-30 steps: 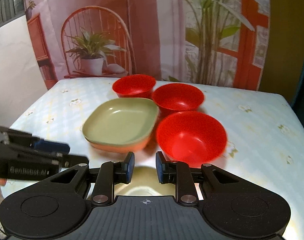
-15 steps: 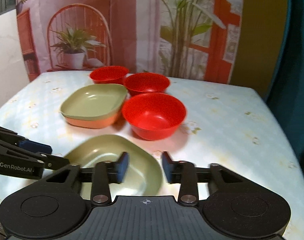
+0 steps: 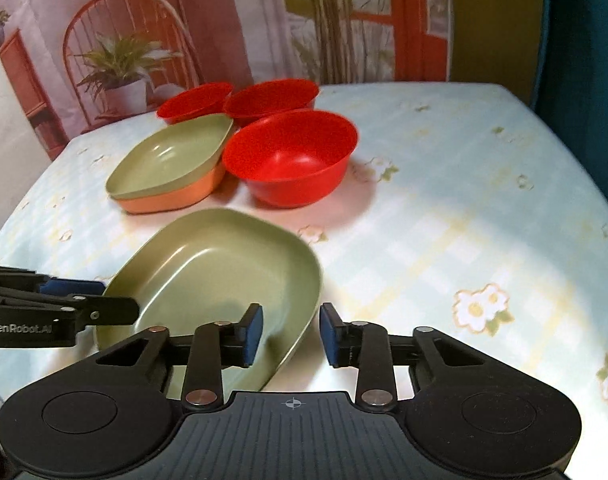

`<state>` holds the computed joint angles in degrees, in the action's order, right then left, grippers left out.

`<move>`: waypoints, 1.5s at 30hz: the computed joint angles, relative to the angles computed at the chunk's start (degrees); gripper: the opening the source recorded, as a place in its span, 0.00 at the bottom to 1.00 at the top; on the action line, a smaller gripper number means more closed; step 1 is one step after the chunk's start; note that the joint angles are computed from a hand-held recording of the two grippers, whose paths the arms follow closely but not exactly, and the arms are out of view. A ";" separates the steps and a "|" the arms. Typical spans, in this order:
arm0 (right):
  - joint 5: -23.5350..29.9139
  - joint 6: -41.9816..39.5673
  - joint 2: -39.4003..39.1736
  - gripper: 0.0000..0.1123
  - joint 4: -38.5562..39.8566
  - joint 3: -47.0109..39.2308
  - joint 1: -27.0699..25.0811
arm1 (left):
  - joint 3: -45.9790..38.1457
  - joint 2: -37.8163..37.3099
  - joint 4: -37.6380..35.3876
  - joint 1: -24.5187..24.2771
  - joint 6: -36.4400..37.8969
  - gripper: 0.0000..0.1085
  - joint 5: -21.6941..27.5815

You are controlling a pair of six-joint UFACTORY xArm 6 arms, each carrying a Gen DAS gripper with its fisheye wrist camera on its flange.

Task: Organize plates and bowls
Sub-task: 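Open the left tool and grasp the second green plate's rim, then carry the second green plate with the left tool onto the stacked plates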

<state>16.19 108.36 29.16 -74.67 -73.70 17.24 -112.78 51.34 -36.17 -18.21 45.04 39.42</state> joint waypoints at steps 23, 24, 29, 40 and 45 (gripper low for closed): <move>-2.05 -5.15 0.45 0.14 4.80 -0.05 -0.37 | 1.92 -1.13 2.43 0.07 -0.18 0.21 -1.32; -2.04 -5.49 0.52 0.14 5.14 -0.20 -0.37 | 2.03 -1.20 2.36 0.07 -0.10 0.21 -1.52; -1.28 -7.93 0.83 0.14 6.81 -1.28 -0.05 | 3.46 -2.18 1.59 0.17 0.61 0.21 -2.62; -0.08 -12.13 1.88 0.13 9.33 -4.89 -0.13 | 5.37 -3.62 -2.60 0.62 3.76 0.21 -4.84; 0.24 -13.74 2.50 0.13 10.16 -6.68 -0.08 | 5.94 -4.05 -4.13 0.81 4.45 0.21 -5.91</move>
<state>16.43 94.61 31.66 -64.52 -80.38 17.16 -106.83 47.29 -40.29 -17.40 49.49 33.51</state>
